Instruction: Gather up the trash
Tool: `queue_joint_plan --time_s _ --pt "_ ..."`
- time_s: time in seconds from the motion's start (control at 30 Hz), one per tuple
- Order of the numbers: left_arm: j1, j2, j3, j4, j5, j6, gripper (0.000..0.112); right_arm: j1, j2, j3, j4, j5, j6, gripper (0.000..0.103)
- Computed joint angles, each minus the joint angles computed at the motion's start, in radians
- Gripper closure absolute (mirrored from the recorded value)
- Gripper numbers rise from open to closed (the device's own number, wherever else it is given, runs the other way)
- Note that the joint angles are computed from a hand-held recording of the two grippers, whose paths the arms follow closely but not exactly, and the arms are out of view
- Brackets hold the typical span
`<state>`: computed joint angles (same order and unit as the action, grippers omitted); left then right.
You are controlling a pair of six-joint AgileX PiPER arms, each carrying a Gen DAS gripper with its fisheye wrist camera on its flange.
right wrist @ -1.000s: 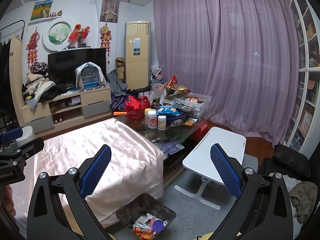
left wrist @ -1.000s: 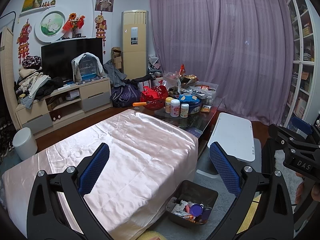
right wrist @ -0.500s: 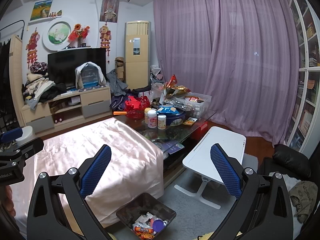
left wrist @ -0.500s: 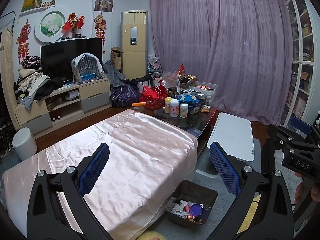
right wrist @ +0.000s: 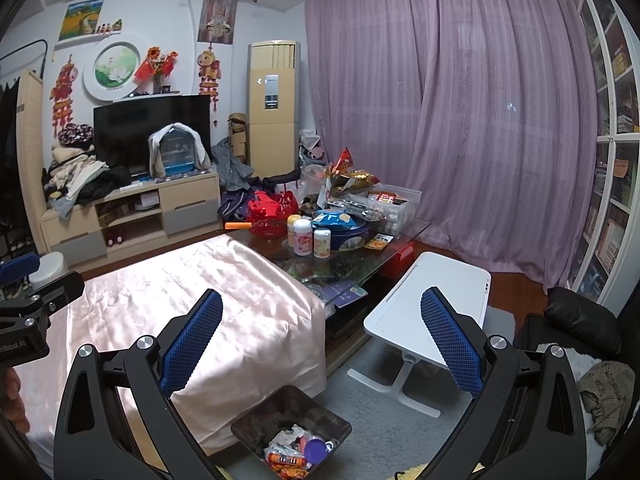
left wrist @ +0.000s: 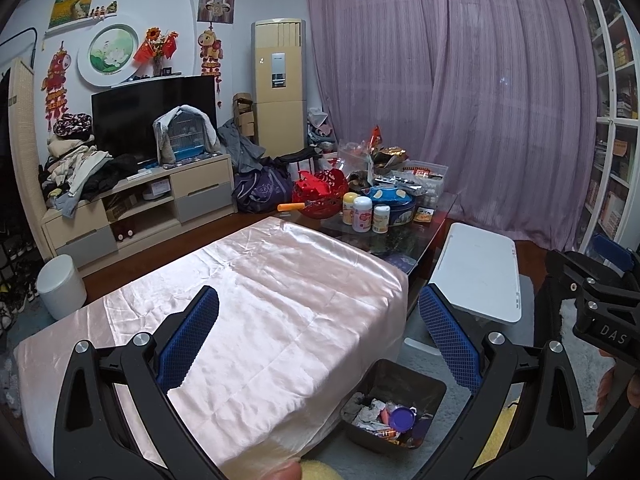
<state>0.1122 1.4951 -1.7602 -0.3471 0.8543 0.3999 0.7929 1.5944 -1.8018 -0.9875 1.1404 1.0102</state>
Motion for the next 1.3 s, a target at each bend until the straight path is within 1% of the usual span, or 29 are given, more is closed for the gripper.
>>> queue_joint_plan --time_s 0.07,0.17,0.3,0.47,0.6,0.87,1.3 --pt "-0.003 -0.002 0.008 0.000 -0.010 0.007 0.017 -0.001 -0.001 0.001 0.000 -0.003 0.000 0.003" --pt "0.007 -0.001 0.008 -0.039 0.003 0.036 0.017 -0.001 0.000 0.005 0.000 -0.006 0.006 0.003" --pt "0.005 -0.006 0.017 -0.045 -0.003 0.052 0.017 0.002 -0.003 0.008 -0.003 -0.003 0.010 0.003" --pt "0.008 -0.005 0.012 -0.049 0.007 0.051 0.017 -0.002 -0.006 0.014 -0.001 -0.007 0.010 0.003" --pt "0.019 -0.005 0.011 -0.081 0.022 0.073 0.017 0.002 -0.009 0.020 -0.006 -0.009 0.014 0.003" --pt "0.030 0.005 -0.002 -0.083 0.036 0.066 0.017 0.005 -0.007 0.019 -0.007 -0.003 0.018 0.003" --pt "0.025 0.008 -0.004 -0.078 0.036 0.060 0.017 0.005 -0.002 0.013 -0.005 0.001 0.019 0.003"
